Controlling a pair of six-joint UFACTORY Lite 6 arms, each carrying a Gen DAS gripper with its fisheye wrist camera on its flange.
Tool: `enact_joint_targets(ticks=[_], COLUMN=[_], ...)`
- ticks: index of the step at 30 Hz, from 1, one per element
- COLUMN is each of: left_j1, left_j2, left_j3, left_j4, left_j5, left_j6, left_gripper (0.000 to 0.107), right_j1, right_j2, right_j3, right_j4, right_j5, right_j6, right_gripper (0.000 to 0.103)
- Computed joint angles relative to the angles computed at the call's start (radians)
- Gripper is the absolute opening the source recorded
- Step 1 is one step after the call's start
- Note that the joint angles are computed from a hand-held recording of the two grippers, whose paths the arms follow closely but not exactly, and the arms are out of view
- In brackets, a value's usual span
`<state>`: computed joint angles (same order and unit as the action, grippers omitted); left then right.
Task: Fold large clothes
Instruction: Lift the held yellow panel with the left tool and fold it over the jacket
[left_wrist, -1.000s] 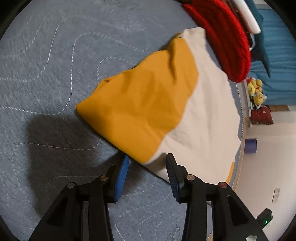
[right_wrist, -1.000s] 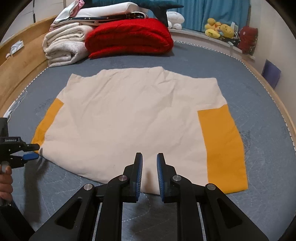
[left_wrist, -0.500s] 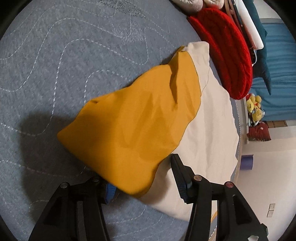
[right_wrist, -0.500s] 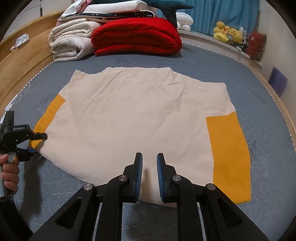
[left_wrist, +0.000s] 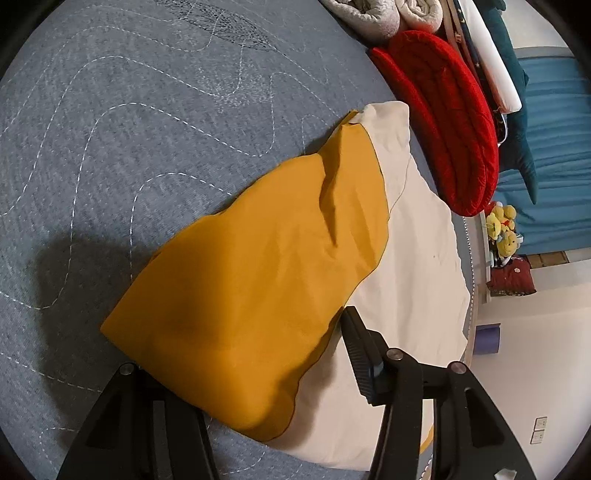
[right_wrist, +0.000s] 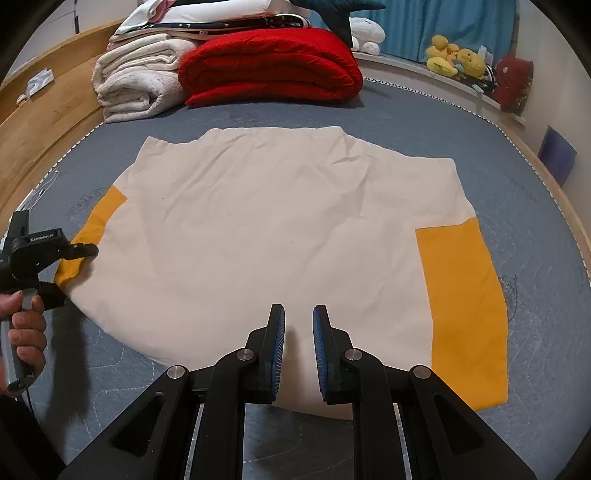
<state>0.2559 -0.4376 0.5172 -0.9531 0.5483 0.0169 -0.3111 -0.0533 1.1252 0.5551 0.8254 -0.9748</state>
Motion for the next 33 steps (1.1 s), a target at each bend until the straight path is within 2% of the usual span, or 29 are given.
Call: enact_joint_targets(ticks=[3,4,7,11,14,16,19,21,24,28,33], left_j1=[-0.015,-0.040,-0.135,-0.231,-0.280,-0.297,-0.341,-0.363,-0.421,-0.535,-0.747], left_j2=[-0.006,-0.014,-0.055,-0.086,-0.089,-0.080,-0.057,-0.046,-0.024,0.011,0.114], left_j3=[0.011,0.027,0.083,0.144,0.175,0.199,0.252,0.282,0.335,0.409,0.560], left_j4=[0.003,0.042,0.240,0.457,0.578,0.617,0.718,0.767,0.881,1.068,1.355], left_j5=[-0.005,-0.020,-0.057,-0.068,-0.063,-0.051,-0.033,-0.018,0.004,0.040,0.138], left_j6=[0.019,-0.012,-0.204,-0.415,-0.517,-0.554,-0.640,-0.683,-0.787,-0.972,-1.210], left_gripper=[0.021,0.017,0.014,0.014,0.014,0.014,0.014,0.014,0.014,0.013,0.012], right_j1=[0.006,0.008,0.000,-0.026,-0.008,0.030,0.119,0.114,0.080,0.007,-0.136], right_j2=[0.003,0.003,0.013,0.038,0.064,0.103,0.166,0.191,0.168,0.132,0.183], right_j3=[-0.004,-0.004,0.003,0.028,0.027,0.027,-0.007,0.018,0.058,0.102,0.217], right_j4=[-0.003,-0.002,0.036,0.140,0.151,0.101,-0.060,-0.057,-0.019,0.036,0.100], right_j5=[-0.005,-0.005,0.020,0.120,0.149,0.139,0.035,0.054,0.097,0.083,0.123], right_j6=[0.006,0.006,-0.022,-0.095,-0.097,-0.061,0.039,0.073,0.064,0.014,-0.042], right_gripper=[0.017,0.017,0.017,0.017,0.017,0.017,0.017,0.017,0.018,0.018,0.019])
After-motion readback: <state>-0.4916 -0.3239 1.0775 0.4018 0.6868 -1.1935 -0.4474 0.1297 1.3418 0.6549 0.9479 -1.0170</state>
